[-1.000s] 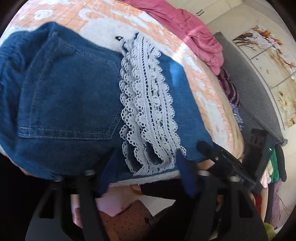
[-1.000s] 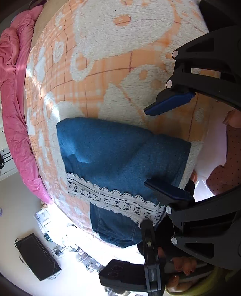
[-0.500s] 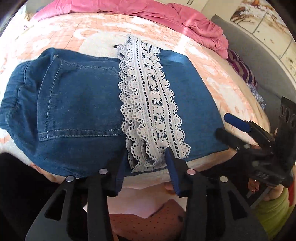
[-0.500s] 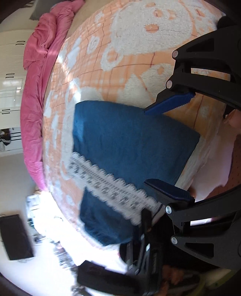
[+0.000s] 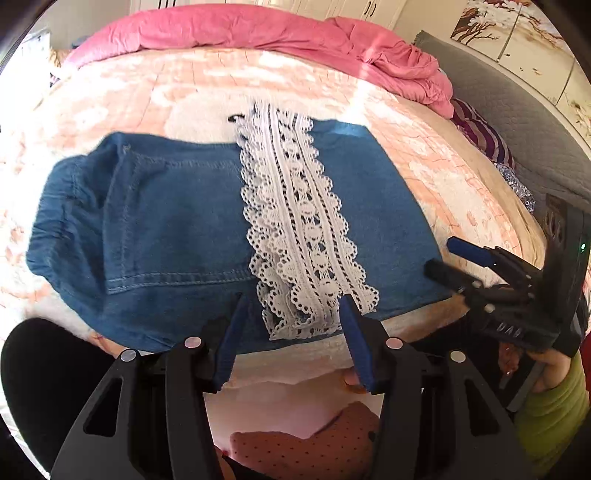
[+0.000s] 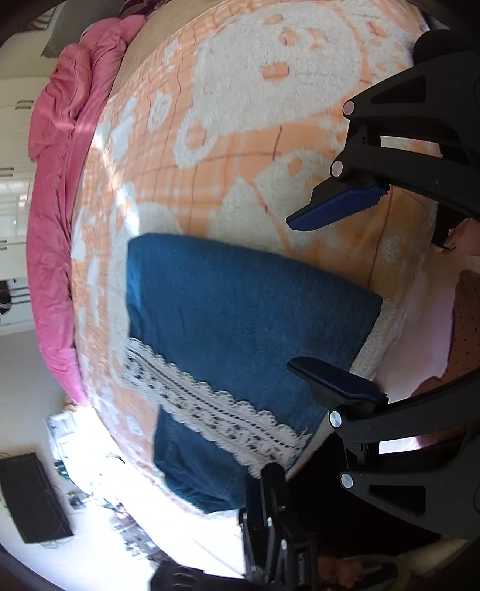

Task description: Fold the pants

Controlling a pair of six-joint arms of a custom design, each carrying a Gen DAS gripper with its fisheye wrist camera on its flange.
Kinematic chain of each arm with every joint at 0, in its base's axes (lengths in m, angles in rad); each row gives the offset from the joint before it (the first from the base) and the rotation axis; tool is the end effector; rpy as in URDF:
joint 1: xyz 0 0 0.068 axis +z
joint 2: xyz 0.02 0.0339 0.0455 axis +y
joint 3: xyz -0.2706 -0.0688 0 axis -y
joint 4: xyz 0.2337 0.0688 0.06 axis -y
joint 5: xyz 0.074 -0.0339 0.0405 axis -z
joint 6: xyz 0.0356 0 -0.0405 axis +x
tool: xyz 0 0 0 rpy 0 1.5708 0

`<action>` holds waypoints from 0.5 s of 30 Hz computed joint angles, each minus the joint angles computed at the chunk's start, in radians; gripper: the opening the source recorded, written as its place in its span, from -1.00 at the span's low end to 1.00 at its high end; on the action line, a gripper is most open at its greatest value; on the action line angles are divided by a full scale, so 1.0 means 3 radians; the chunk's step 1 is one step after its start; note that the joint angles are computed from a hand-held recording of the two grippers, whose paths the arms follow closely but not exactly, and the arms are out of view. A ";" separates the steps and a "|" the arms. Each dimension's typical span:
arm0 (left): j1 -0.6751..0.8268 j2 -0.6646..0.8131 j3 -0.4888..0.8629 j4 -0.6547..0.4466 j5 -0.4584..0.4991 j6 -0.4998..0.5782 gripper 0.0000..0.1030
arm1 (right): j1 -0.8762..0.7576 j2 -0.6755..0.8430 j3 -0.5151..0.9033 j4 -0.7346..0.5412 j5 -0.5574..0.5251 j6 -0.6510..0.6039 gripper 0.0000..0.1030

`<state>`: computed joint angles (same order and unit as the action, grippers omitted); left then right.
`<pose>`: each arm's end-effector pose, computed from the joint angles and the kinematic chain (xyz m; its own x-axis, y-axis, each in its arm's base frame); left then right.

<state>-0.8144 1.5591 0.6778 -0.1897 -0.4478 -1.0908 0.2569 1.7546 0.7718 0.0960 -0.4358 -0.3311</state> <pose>0.1915 -0.1804 0.1488 -0.7334 -0.3878 -0.5584 -0.2973 0.9216 -0.2496 0.3020 0.0949 0.1360 -0.5502 -0.4492 -0.7039 -0.7055 0.7010 0.1040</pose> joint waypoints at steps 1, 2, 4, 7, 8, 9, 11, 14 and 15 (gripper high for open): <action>-0.0020 -0.0044 -0.0010 -0.0034 -0.0038 -0.0018 -0.02 | -0.0036 -0.0050 -0.0008 -0.0009 -0.0040 0.0041 0.25; -0.0036 -0.0084 -0.0016 -0.0069 -0.0075 -0.0030 -0.02 | -0.0056 -0.0092 -0.0022 -0.0010 -0.0060 0.0071 0.26; -0.0066 -0.0173 -0.0041 -0.0125 -0.0136 -0.0068 0.03 | -0.0076 -0.0169 -0.0042 -0.0008 -0.0066 0.0124 0.30; -0.0165 -0.0390 -0.0186 -0.0218 -0.0248 -0.0175 0.17 | -0.0067 -0.0247 -0.0062 -0.0020 -0.0039 0.0173 0.32; -0.0192 -0.0437 -0.0209 -0.0249 -0.0277 -0.0199 0.17 | -0.0051 -0.0253 -0.0056 -0.0026 -0.0019 0.0196 0.33; -0.0217 -0.0486 -0.0227 -0.0289 -0.0308 -0.0232 0.17 | -0.0043 -0.0263 -0.0055 -0.0039 -0.0013 0.0207 0.37; -0.0239 -0.0576 -0.0273 -0.0335 -0.0348 -0.0275 0.20 | -0.0004 -0.0287 -0.0057 -0.0058 0.0034 0.0241 0.44; -0.0252 -0.0642 -0.0282 -0.0410 -0.0397 -0.0314 0.38 | 0.0051 -0.0342 -0.0087 -0.0074 0.0099 0.0264 0.53; -0.0264 -0.0679 -0.0292 -0.0442 -0.0415 -0.0330 0.38 | 0.0073 -0.0363 -0.0101 -0.0070 0.0127 0.0280 0.58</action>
<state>-0.8937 1.3552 0.5901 -0.3223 -0.5723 -1.1897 0.2788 1.6458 0.7414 0.0751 -0.3978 -0.2473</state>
